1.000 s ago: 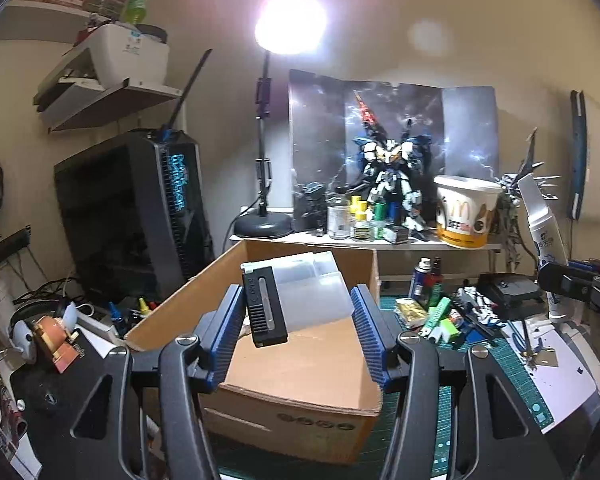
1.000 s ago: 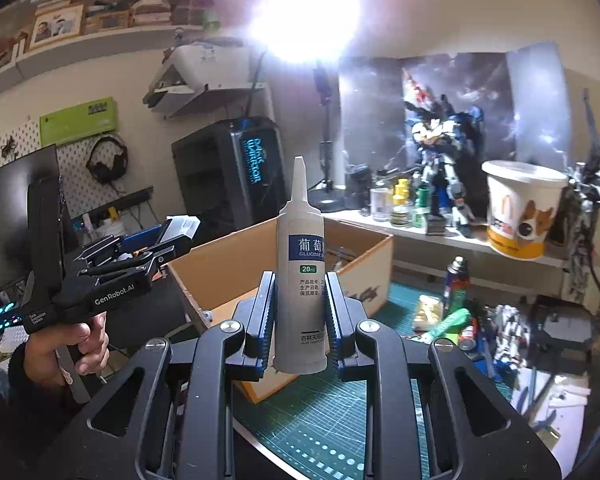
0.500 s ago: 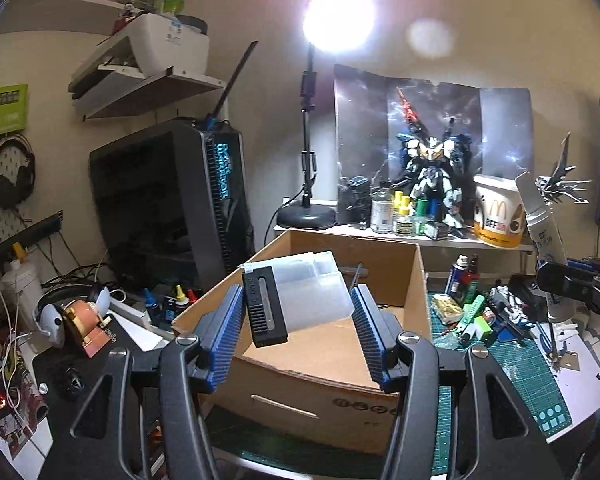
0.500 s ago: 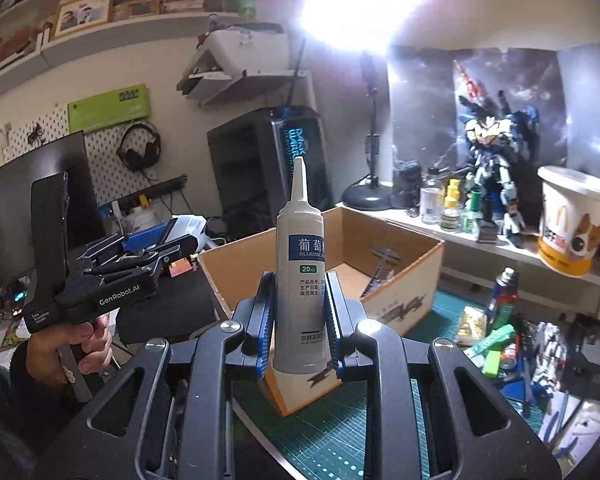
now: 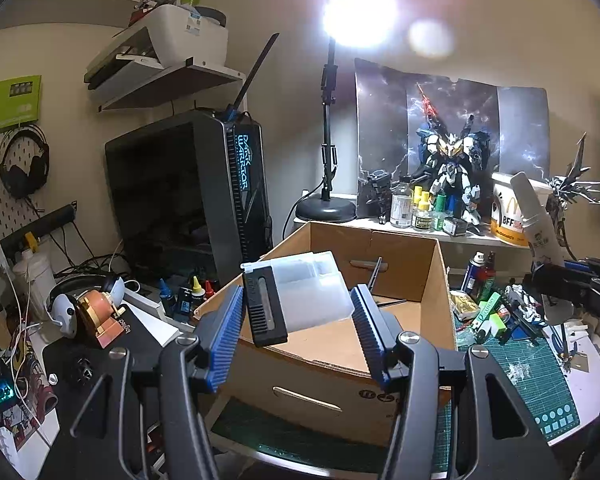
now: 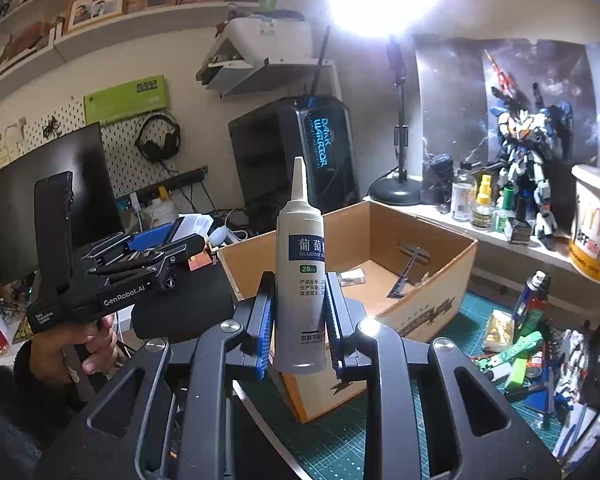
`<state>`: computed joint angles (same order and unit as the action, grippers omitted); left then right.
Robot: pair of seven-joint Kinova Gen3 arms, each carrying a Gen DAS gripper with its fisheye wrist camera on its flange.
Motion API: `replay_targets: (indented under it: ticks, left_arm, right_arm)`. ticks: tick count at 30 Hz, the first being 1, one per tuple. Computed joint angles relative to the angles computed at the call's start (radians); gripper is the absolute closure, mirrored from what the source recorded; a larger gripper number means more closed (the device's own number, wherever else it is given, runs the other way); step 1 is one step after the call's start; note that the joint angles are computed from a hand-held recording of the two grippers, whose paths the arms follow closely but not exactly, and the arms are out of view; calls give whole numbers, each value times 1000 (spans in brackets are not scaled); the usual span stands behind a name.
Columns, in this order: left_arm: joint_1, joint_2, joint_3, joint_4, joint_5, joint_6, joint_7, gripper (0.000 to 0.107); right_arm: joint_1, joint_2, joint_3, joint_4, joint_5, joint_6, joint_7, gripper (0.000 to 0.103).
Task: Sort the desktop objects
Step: 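Carry the case with the left gripper over the box while the right gripper carries the bottle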
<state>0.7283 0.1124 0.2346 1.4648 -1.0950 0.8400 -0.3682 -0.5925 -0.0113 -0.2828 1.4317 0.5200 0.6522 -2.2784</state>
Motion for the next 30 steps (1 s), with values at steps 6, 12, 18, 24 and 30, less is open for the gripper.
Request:
replay_targets:
  ticks: [6, 12, 18, 24, 30]
  left_arm:
    - [-6, 7, -6, -4, 13, -7, -9, 53]
    - [-11, 22, -20, -23, 34, -23, -37, 53]
    - [-7, 40, -37, -48, 57, -38, -71, 53]
    - [0, 63, -57, -91, 74, -47, -115, 53]
    - [-5, 100, -84, -153, 137, -71, -210, 53]
  right_arm:
    - [11, 14, 18, -6, -66, -31, 57, 81]
    - [15, 43, 39, -34, -129, -29, 120, 81]
    - [11, 74, 60, -77, -169, -13, 177, 81]
    - [8, 104, 79, -120, -212, 1, 231, 81]
    - [11, 137, 98, -166, -250, 17, 278, 81]
